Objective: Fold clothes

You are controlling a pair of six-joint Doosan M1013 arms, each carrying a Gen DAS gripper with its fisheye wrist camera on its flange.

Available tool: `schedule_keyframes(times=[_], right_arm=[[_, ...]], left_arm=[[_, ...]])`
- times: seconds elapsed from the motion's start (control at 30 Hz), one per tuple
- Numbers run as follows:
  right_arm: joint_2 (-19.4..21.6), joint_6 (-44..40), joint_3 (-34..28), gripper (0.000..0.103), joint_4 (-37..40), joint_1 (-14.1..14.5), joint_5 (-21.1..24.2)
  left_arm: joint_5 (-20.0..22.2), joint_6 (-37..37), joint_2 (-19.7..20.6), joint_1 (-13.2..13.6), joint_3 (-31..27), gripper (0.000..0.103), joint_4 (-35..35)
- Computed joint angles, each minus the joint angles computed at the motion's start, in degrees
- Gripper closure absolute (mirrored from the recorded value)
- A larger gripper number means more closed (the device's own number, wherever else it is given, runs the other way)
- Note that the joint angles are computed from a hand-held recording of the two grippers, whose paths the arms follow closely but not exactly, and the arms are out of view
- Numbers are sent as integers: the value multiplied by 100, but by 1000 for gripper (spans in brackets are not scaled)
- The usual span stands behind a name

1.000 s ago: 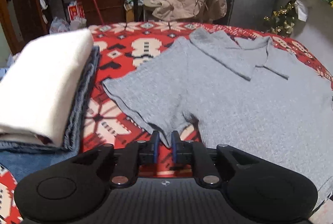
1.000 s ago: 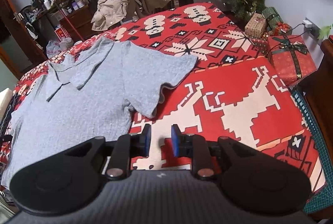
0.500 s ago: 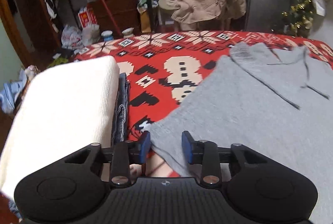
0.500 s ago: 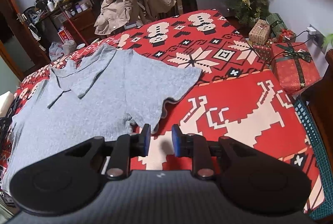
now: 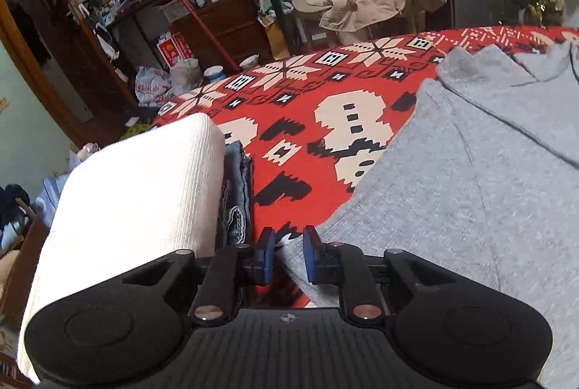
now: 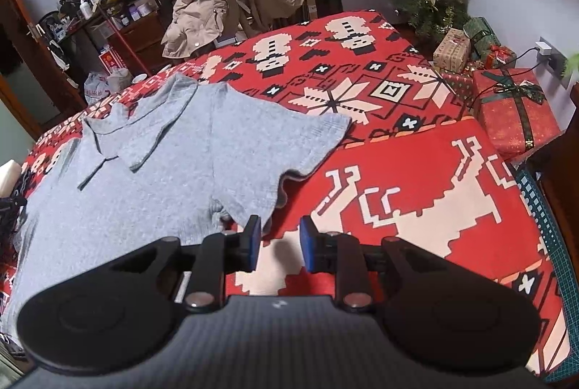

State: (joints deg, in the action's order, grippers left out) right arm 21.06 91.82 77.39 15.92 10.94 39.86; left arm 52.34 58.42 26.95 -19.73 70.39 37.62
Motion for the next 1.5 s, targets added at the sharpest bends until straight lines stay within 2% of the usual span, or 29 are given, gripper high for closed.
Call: schedule_keyframes(times=[0.03,0.07,0.2,0.3,0.5,0.7,0.8,0.83,0.87,0.93,1.0,1.07,1.23,1.33,1.4,1.5], right_arm=[[-5,4,8,77,8,0,-12],[-9,4,17,77,29,-1,-26],[-37,20,71,76,129,-9,-100],[-61,8,108,76,168,-18,-151],[-65,54,141,76,187,-43,-151],[-104,98,214,72,181,-46,-256],[-115,192,230,72,53,-44,-297],[-111,206,218,72,-29,-33,-347],[-106,209,204,72,-118,-20,-410],[-77,163,145,72,-266,6,-530],[3,48,37,73,-298,6,-660],[164,213,-178,72,-547,6,-650],[655,855,-775,72,-1678,54,-531],[880,798,-1063,73,-1716,32,-317],[986,723,-1209,94,-1902,62,-99],[997,970,-1202,98,-2542,148,-88]], left_arm=[[0,126,11,4,-28,98,-90],[-2,250,24,7,-55,101,-181],[63,439,2,-54,-3,101,28],[285,125,-53,-83,100,101,419],[374,50,-62,-119,145,100,555],[478,-60,-32,-176,117,92,758],[425,-174,-100,-208,155,82,845],[392,-196,-129,-217,160,76,837],[344,-279,-164,-241,181,63,915],[158,-467,-254,-303,265,51,1173],[-18,-476,-320,-344,279,51,1191],[-180,-383,-349,-346,234,51,927],[-465,-333,-349,-329,183,51,261],[-516,-380,-353,-330,217,51,56],[-581,-403,-370,-337,263,51,-31],[-669,-359,-405,-353,339,51,-100]])
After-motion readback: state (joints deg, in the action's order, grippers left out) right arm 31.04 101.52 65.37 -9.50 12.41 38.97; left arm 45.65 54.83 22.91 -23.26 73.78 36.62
